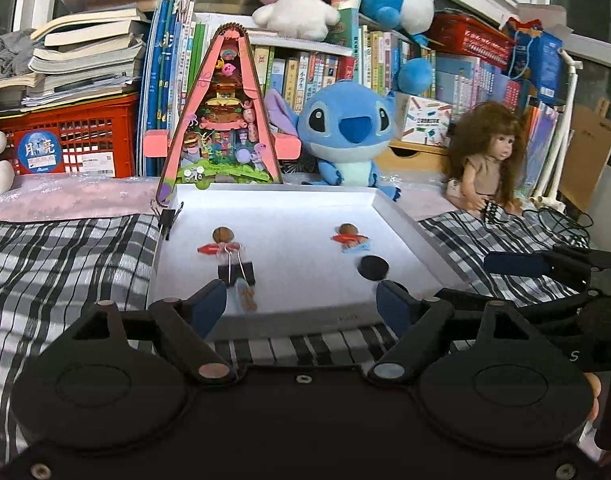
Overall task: Organize rigid objects
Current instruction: 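Withdraw both tools from the box toward the black discs on the cloth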
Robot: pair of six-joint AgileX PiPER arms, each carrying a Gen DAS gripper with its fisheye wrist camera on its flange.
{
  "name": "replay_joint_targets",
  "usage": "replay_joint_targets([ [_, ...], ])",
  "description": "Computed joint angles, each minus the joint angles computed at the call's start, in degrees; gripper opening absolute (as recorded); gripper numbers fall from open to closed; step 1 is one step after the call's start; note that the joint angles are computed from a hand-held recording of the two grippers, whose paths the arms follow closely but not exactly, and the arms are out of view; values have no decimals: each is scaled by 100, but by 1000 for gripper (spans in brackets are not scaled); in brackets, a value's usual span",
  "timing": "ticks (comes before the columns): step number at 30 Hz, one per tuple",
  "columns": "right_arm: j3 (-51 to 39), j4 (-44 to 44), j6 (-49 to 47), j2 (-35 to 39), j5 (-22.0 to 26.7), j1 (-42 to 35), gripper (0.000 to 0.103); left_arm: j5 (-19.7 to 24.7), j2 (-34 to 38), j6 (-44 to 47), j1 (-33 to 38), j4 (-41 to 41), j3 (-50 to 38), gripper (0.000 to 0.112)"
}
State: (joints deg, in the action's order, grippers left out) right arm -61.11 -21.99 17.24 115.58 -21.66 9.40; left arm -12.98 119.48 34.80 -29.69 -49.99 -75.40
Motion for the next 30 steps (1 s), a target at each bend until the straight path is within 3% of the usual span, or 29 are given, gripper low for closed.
replay_joint_targets([
  [7, 1010, 59, -152, -427, -734, -10, 89, -1220, -392, -968, -513, 904, 1253, 84],
  [13, 1754, 437, -538, -604, -1382, 73, 90, -1937, -599, -1345, -872, 1015, 2034, 85],
  [21, 2457, 829, -928, -761, -1945, 203, 91, -2697, -811, -1817, -1282, 1061, 2898, 86],
  [30, 3060, 1201, -1357, -793, -2392, 377, 92, -3137, -814, -1966, -1780, 827, 3473, 86],
])
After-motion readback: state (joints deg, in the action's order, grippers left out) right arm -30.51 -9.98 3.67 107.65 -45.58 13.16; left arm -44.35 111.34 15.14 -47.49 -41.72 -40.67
